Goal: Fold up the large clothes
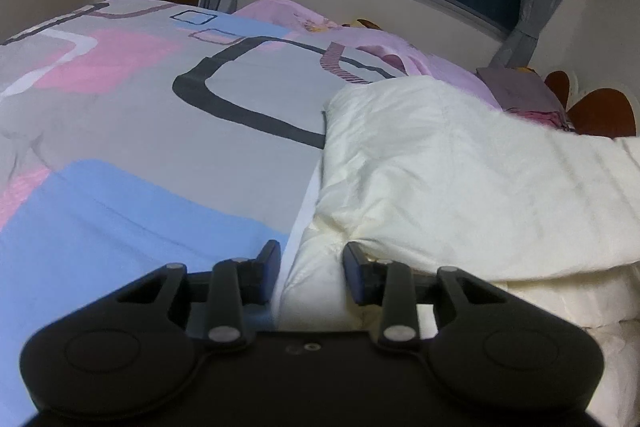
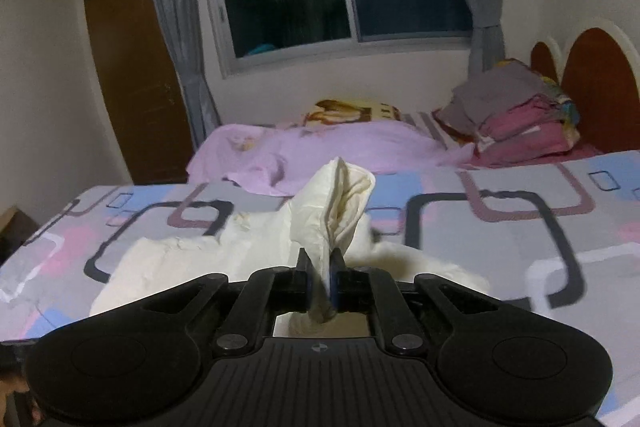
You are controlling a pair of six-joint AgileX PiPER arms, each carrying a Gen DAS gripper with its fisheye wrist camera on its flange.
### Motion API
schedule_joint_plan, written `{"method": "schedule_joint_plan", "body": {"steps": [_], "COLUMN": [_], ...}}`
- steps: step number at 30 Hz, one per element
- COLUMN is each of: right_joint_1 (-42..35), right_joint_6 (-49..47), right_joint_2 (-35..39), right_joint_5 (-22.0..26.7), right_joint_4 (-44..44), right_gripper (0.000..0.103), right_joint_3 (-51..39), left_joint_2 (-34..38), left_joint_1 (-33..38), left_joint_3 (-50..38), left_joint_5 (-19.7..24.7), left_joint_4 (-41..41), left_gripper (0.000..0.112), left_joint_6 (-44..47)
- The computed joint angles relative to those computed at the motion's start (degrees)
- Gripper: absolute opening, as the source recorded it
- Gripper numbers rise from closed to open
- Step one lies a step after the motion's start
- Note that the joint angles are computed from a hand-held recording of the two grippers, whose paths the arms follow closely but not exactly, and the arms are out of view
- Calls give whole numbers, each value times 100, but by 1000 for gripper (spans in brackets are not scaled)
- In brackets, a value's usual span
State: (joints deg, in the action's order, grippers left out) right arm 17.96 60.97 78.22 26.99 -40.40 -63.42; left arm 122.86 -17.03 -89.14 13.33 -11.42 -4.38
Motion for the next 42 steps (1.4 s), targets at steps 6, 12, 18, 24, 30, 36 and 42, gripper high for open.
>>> {"method": "schedule_joint_plan", "body": {"steps": [6, 12, 18, 24, 30, 36, 42], "right_joint_1": [-268, -353, -491, -584, -572, -366, -332], "right_joint_6": [-182, 381, 593, 560, -243, 79, 838], "right_joint_2": [22, 125, 364, 622, 196, -214, 0], "right_joint_5": [-149, -273, -526, -684, -418, -286, -372], "right_joint_4": [465, 205, -3, 22, 889, 1028, 212], "right_gripper": [7, 7, 7, 7, 8, 8, 8], "right_joint_3": [587, 1015, 1197, 1270, 1230, 1492, 1444], "left_joint_2": [105, 121, 139, 137, -422, -669, -145], "left_joint_1": [24, 54, 70, 112, 130, -77, -414], "left_joint_3": [-166, -186, -175, -194, 384, 559, -132], "left_joint_5": [99, 151, 150, 233, 143, 849, 952], "left_joint_4": [-49, -177, -302, -536, -1792, -3679, -2678], "left_gripper": [32, 32, 32, 32, 33, 33, 30], "left_joint_6": [99, 302, 499, 844, 2200, 4235, 3266]}}
